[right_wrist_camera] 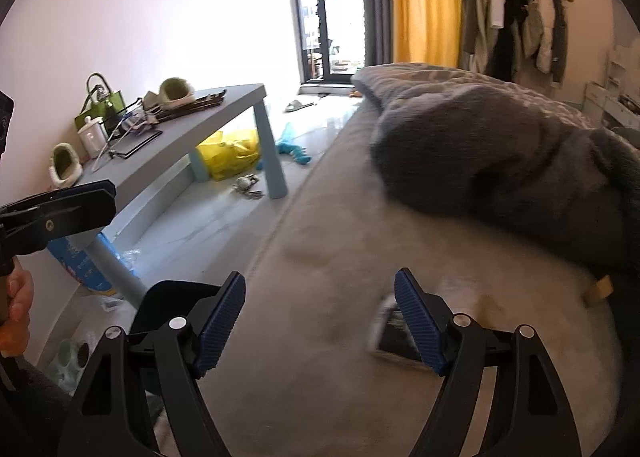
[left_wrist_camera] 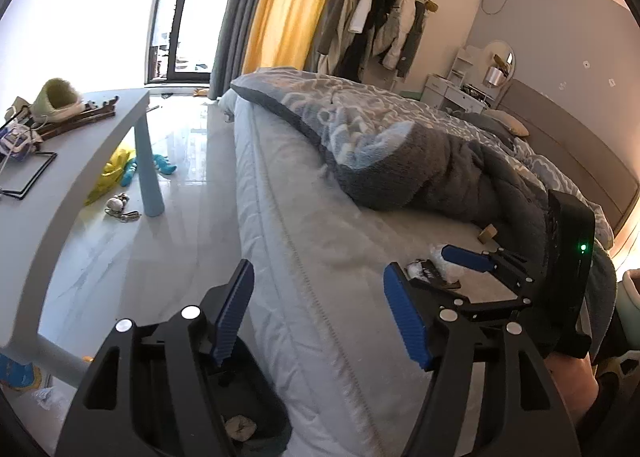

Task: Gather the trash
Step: 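Move both tools back over the bed toward the tissue pack, then grasp the black Face tissue pack with the left tool while the right tool grasps clear plastic wrap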

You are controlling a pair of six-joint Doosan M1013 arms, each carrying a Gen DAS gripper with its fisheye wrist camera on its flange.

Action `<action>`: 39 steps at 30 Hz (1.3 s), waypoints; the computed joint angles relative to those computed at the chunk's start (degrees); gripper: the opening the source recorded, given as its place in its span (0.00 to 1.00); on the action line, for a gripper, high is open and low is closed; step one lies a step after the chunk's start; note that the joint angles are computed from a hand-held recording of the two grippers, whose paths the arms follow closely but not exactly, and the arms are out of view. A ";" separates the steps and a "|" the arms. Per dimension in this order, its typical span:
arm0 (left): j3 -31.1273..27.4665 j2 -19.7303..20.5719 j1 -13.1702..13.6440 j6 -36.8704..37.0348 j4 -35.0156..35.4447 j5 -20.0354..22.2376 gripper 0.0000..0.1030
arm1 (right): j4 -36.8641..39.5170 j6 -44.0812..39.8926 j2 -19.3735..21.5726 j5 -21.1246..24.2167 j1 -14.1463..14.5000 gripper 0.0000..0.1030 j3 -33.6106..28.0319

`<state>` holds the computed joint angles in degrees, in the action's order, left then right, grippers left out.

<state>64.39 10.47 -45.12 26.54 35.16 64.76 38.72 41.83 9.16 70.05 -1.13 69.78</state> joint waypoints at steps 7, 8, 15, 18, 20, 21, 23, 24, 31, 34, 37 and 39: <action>-3.36 2.92 0.23 2.49 -2.06 -0.51 0.69 | -0.29 0.00 1.04 -0.65 -1.96 0.75 -0.93; -3.64 3.19 0.27 2.72 -2.22 -0.53 0.69 | -0.84 0.25 1.32 -0.29 -2.05 0.75 -1.23; -6.33 5.52 0.59 4.54 -4.14 -0.59 0.70 | -2.88 0.17 2.60 2.28 -2.45 0.67 -2.06; -7.52 6.53 0.61 5.59 -4.69 -0.31 0.70 | -3.25 -0.20 2.94 2.68 -2.67 0.64 -2.22; -7.71 6.78 0.70 5.61 -5.11 -0.41 0.70 | -3.73 0.00 3.19 2.68 -2.75 0.61 -2.35; -7.96 7.04 0.77 5.69 -5.50 -0.55 0.70 | -4.04 0.24 3.27 2.66 -2.75 0.60 -2.34; -8.45 7.48 0.80 6.19 -5.93 -0.58 0.70 | -4.83 0.89 3.57 2.53 -2.91 0.54 -2.38; -8.70 7.69 0.78 6.41 -6.02 -0.51 0.70 | -4.89 1.17 3.83 2.72 -3.08 0.52 -2.56; -10.41 9.21 0.86 7.51 -7.22 -0.82 0.74 | -4.47 1.93 4.95 3.44 -4.02 0.32 -3.56; -11.47 10.20 0.99 8.12 -7.96 -0.64 0.76 | -3.00 1.91 5.38 4.28 -4.66 0.31 -4.27; -12.44 11.14 1.05 8.88 -8.89 -0.25 0.78 | -1.97 2.63 5.91 4.57 -5.52 0.31 -5.21; -13.09 11.79 1.11 9.73 -9.69 0.08 0.79 | -1.46 2.99 6.12 4.17 -6.16 0.31 -5.53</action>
